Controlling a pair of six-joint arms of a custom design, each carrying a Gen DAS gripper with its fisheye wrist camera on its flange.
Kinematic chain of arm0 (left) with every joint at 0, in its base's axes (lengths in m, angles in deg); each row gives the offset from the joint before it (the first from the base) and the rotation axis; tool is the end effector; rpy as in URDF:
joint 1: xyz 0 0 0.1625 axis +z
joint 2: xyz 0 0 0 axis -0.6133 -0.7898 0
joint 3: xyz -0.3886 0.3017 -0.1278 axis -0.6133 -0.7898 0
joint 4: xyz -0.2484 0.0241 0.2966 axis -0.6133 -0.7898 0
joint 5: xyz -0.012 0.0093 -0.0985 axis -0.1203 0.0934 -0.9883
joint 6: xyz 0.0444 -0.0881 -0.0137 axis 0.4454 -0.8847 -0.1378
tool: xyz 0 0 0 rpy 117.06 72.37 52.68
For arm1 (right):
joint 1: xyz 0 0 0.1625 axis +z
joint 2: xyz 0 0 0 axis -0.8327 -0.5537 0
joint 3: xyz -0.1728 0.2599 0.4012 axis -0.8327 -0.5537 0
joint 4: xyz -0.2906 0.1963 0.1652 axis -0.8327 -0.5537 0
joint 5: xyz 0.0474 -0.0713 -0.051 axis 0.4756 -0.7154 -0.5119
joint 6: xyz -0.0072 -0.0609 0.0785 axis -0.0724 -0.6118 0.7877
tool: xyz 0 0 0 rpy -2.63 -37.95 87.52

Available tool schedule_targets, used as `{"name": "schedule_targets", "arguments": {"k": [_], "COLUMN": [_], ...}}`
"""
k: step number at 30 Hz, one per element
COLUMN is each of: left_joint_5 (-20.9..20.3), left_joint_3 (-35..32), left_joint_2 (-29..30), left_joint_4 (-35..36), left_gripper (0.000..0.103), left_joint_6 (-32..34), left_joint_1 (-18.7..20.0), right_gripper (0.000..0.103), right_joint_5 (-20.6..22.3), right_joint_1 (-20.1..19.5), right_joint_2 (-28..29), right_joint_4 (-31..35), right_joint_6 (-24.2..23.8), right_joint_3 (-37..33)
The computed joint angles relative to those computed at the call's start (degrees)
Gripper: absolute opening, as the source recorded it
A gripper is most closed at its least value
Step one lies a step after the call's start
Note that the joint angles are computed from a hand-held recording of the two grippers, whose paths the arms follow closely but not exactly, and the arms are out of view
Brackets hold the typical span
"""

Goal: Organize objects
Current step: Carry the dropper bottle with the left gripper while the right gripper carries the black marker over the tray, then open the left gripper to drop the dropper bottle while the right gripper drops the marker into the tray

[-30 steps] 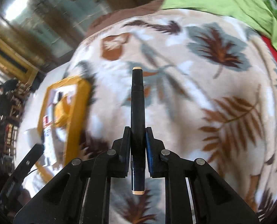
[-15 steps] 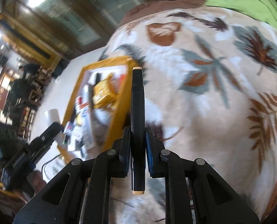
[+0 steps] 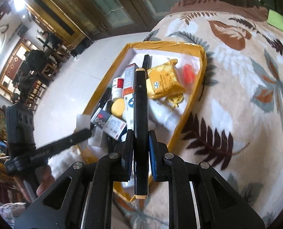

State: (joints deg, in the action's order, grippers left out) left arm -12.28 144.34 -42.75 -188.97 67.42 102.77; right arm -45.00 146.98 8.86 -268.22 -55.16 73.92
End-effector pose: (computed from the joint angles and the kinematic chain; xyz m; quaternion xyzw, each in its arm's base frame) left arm -0.2003 -0.7957 0.0505 0.1837 0.9751 -0.0789 0.0960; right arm 0.1042 -0.7089 0.1939 -0.0888 -0.9313 0.3129 0.1637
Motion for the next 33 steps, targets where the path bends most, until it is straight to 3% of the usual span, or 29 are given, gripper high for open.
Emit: {"name": "schedule_targets", "arguments": {"k": [8, 13, 25, 33], "left_joint_5": [0.27, 0.13, 1.80, 1.86], "left_joint_3": [-1.45, -2.65, -13.69, -12.36], "left_joint_2": [0.17, 0.51, 6.14, 5.65], "left_joint_4": [-0.13, 1.14, 8.52, 6.80], "left_gripper": [0.024, 0.024, 0.024, 0.024], "left_joint_6": [-6.41, -8.93, -7.07, -7.52], "left_joint_1": [1.68, 2.37, 2.82, 2.78], "right_gripper": [0.014, 0.014, 0.014, 0.014], "right_joint_5": [-0.27, -2.08, -3.76, -4.71], "right_joint_1": [-1.20, -0.79, -0.66, -0.76], "right_joint_2": [2.20, 3.99, 6.10, 7.03], "right_joint_4": [2.48, 3.96, 7.07, 9.33], "right_joint_6": [-0.02, -2.41, -5.49, -4.89], "right_joint_3": [-5.02, -8.70, -12.21, -13.74]}}
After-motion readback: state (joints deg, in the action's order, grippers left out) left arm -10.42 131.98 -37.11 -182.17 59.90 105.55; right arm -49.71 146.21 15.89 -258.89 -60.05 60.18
